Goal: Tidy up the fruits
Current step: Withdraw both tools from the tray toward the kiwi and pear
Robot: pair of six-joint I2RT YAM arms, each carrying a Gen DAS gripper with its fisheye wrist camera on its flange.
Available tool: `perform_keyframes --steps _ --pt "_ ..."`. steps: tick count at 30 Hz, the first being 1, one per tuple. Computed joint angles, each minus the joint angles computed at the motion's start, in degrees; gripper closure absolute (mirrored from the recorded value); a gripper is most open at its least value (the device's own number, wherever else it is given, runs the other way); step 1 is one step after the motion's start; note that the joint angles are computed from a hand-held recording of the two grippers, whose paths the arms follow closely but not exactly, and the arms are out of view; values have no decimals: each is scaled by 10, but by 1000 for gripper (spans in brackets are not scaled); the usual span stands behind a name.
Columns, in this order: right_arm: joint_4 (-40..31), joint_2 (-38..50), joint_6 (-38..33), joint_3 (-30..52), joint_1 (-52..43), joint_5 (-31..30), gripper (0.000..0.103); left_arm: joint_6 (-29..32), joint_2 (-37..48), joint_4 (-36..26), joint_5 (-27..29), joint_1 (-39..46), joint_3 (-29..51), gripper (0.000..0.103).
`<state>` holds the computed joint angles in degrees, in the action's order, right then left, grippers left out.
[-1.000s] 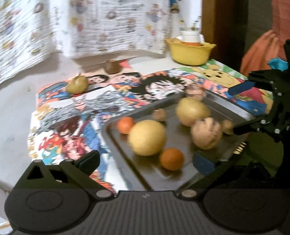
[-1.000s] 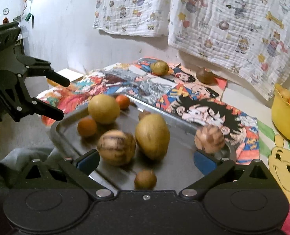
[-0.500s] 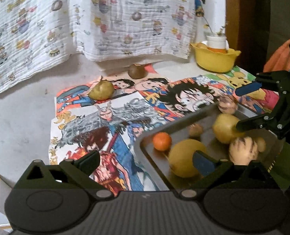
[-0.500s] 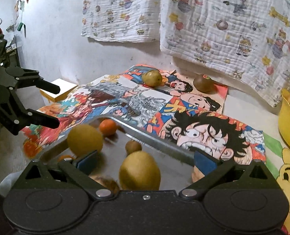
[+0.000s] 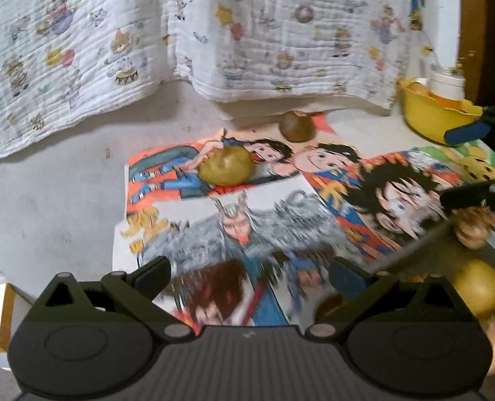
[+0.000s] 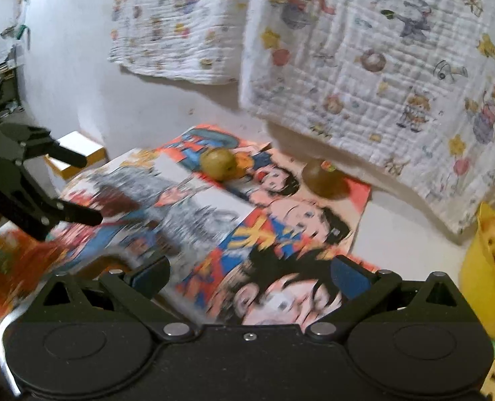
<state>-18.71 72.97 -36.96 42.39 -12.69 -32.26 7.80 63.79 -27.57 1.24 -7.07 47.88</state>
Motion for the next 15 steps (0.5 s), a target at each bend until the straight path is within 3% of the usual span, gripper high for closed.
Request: perform_keyframes --steps 7,15 --pt "23 184 110 173 50 59 1 -21 179 33 -52 -3 126 0" --pt "70 367 192 325 75 69 1 -31 306 67 -40 -1 211 0"
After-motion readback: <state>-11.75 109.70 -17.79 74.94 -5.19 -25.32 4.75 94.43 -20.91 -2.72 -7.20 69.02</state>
